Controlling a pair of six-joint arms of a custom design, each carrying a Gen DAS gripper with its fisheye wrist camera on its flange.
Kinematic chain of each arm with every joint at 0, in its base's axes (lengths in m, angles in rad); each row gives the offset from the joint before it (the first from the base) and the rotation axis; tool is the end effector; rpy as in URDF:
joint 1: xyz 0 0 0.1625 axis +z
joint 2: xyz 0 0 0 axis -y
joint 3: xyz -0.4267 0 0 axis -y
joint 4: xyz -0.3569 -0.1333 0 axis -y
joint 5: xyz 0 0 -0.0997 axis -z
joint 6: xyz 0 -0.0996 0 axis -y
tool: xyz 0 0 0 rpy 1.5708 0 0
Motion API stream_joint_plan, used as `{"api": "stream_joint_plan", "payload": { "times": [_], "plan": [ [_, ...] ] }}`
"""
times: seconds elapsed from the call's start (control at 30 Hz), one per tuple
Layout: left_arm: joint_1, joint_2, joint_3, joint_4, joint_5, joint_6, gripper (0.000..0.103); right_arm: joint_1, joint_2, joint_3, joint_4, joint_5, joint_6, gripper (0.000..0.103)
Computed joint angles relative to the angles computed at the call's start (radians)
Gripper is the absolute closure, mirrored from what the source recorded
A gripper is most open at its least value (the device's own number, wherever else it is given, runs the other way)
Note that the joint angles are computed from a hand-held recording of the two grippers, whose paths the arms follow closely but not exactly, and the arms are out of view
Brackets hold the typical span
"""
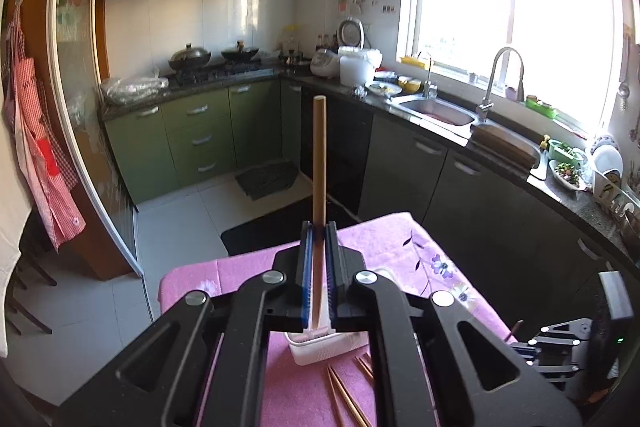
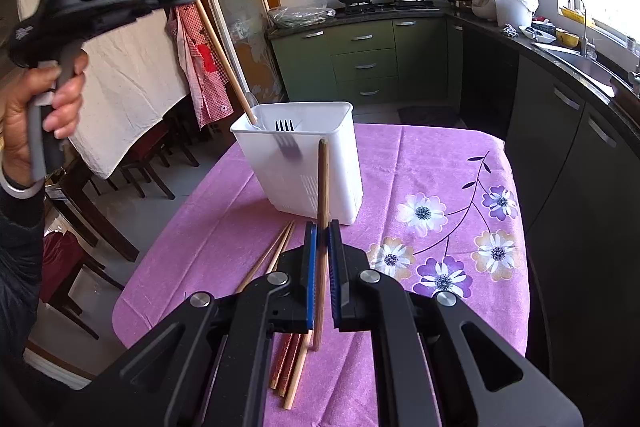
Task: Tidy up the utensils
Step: 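Carry the chopstick into the caddy with the left gripper while the right gripper grasps a chopstick, then open the left gripper in the caddy while the right gripper inserts and releases its chopstick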
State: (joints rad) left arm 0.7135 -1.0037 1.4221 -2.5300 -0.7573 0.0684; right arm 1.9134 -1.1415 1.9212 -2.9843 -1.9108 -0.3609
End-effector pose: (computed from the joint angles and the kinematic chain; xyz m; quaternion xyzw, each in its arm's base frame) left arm -0.3765 -0.5980 0.3701 0.3006 0.8391 -0.3730 0.2577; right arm 0.2849 -0.5008 0.2829 0.2732 -0.8973 0.3057 0.1636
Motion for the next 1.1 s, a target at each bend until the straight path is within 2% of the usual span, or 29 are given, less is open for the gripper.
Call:
{"api": "stream_joint_plan", "payload": {
  "times": [0.23,0.47,0.53,0.7,0.77,0.83,0.87,0.97,1.1],
  "plan": [
    [0.082,0.036,-0.021,0.103,-0.053,-0.089,0.097,-0.002,-0.009,-0.014,0.02,0.008,0.011,0.097],
    [0.115,0.039,-0.01,0.122,-0.071,-0.11,0.096,0.02,-0.025,-0.083,0.052,0.04,0.021,0.097],
    [0.118,0.036,-0.006,0.126,-0.069,-0.112,0.09,0.031,-0.024,-0.113,0.052,0.044,0.02,0.097],
    [0.115,0.004,0.035,0.083,-0.07,-0.12,0.085,0.064,-0.002,-0.237,0.052,0.083,0.025,0.097],
    [0.103,-0.022,0.079,0.03,-0.061,-0.105,0.077,0.073,0.021,-0.296,0.042,0.099,0.035,0.097],
    [0.092,-0.052,0.124,0.0,-0.057,-0.101,0.063,0.081,0.056,-0.355,0.014,0.091,0.037,0.097],
    [0.087,-0.065,0.143,0.004,-0.054,-0.111,0.061,0.084,0.073,-0.38,0.005,0.082,0.036,0.097],
    [0.08,-0.11,0.205,0.025,-0.075,-0.142,0.059,0.084,0.135,-0.463,0.008,0.05,0.034,0.097],
    [0.068,-0.164,0.296,0.007,-0.066,-0.16,0.058,0.072,0.214,-0.547,0.047,0.012,0.032,0.096]
  ]
}}
